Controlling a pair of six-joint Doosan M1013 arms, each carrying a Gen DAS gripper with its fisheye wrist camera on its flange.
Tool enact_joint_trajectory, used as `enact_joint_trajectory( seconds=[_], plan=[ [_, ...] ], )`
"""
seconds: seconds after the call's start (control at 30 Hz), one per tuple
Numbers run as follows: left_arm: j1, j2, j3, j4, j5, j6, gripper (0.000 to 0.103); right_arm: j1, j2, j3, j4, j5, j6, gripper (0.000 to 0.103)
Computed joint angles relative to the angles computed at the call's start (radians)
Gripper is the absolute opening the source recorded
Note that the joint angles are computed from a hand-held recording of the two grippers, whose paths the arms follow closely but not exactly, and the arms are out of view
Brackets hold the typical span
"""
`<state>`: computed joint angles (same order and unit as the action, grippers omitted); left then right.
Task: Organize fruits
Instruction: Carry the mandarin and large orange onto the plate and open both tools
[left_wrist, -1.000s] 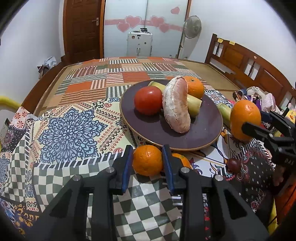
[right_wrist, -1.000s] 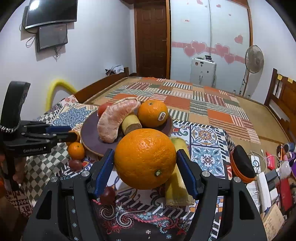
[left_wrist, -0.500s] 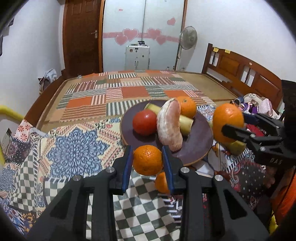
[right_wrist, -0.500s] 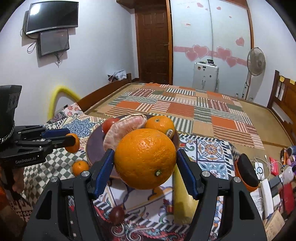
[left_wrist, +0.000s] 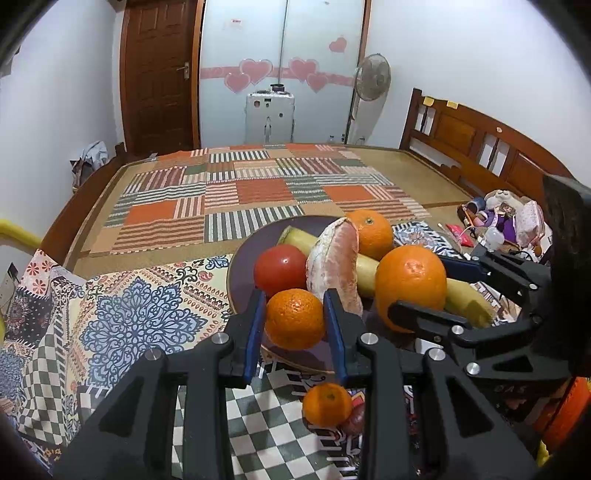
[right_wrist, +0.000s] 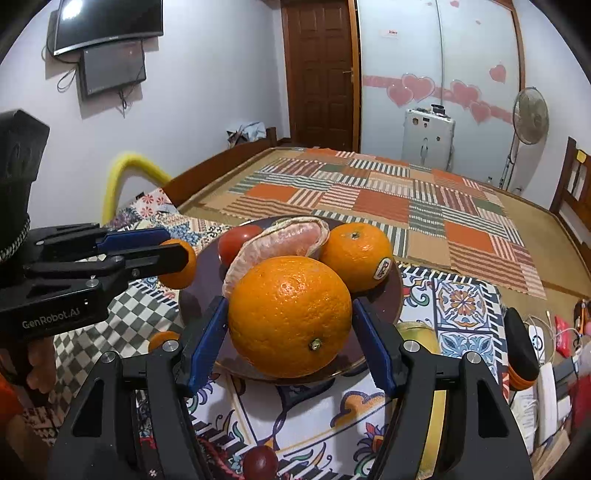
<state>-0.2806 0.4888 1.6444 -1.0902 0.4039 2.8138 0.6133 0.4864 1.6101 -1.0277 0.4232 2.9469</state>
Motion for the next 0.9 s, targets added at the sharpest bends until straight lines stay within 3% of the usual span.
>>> enact_joint_trajectory(
  seconds=[0.17, 0.27, 0.73, 0.83, 0.9],
  plan=[
    [-0.006, 0.023, -0.024, 0.098, 0.014, -0.098, 0.032, 0.0, 0.002, -0.003, 0.023, 0.002, -0.033, 0.065],
    [-0.007, 0.029, -0.03, 0.116, 0.024, -0.121, 0.032, -0.005, 0.005, -0.006, 0.078, -0.006, -0.084, 0.065],
    [-0.018, 0.037, -0.037, 0.166, 0.024, -0.165, 0.032, -0.006, 0.007, -0.007, 0.079, -0.014, -0.075, 0.066],
    [-0.017, 0.034, -0.034, 0.166, 0.021, -0.163, 0.036, -0.007, 0.007, -0.007, 0.077, -0.011, -0.076, 0.066],
    [-0.015, 0.028, -0.026, 0.154, 0.013, -0.155, 0.045, -0.002, 0.007, -0.009, 0.053, 0.008, -0.057, 0.066]
  ],
)
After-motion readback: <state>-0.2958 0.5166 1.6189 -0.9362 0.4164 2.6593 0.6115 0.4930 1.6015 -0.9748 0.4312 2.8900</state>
